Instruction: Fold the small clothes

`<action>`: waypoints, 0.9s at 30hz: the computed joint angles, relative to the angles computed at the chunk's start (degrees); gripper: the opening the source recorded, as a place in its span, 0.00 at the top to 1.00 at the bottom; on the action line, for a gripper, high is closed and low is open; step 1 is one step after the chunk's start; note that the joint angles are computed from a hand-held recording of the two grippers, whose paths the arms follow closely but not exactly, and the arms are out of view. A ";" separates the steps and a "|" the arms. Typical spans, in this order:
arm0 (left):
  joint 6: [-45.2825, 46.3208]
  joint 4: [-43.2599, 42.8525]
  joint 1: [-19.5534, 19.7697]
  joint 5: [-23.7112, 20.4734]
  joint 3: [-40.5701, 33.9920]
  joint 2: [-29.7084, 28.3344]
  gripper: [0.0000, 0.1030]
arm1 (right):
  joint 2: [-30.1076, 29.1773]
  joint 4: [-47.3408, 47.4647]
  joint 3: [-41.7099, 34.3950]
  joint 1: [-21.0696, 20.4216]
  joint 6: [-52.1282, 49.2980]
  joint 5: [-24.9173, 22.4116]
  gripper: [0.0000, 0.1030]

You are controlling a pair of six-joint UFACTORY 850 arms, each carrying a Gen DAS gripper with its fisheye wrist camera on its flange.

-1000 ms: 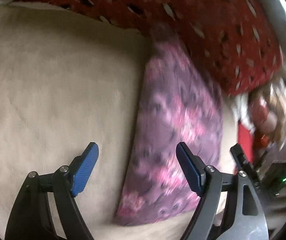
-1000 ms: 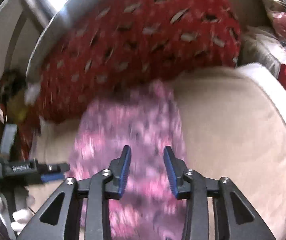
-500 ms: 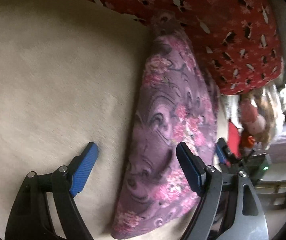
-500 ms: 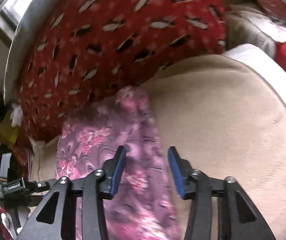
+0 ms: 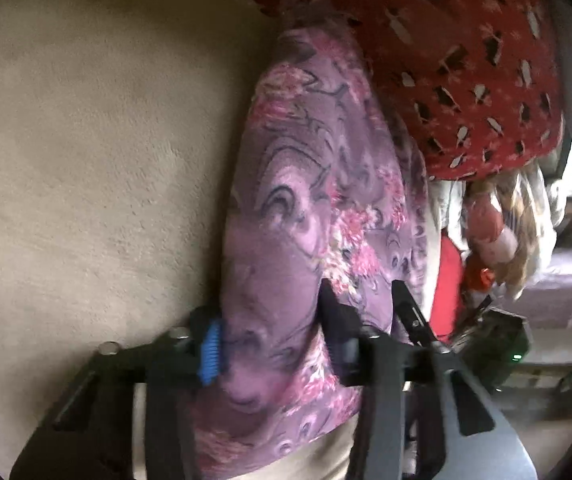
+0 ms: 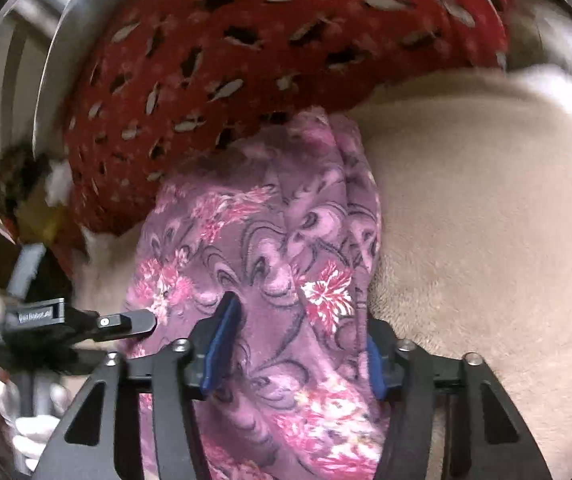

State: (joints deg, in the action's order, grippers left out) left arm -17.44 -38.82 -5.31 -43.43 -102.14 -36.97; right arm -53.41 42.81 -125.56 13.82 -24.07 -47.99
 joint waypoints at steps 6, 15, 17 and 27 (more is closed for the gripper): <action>-6.25 13.10 -2.61 3.07 2.54 4.86 0.73 | 6.07 1.82 7.05 0.51 -5.50 4.43 0.73; -15.35 25.89 -4.70 8.09 15.52 17.96 0.73 | 16.31 13.70 19.48 1.63 -16.12 3.89 0.74; -17.00 26.97 -5.33 8.11 18.03 19.95 0.73 | 18.50 15.49 22.65 2.03 -17.32 2.90 0.74; -5.33 6.83 -1.75 8.89 32.90 25.69 0.67 | 24.40 11.16 35.09 3.59 -12.77 4.67 0.64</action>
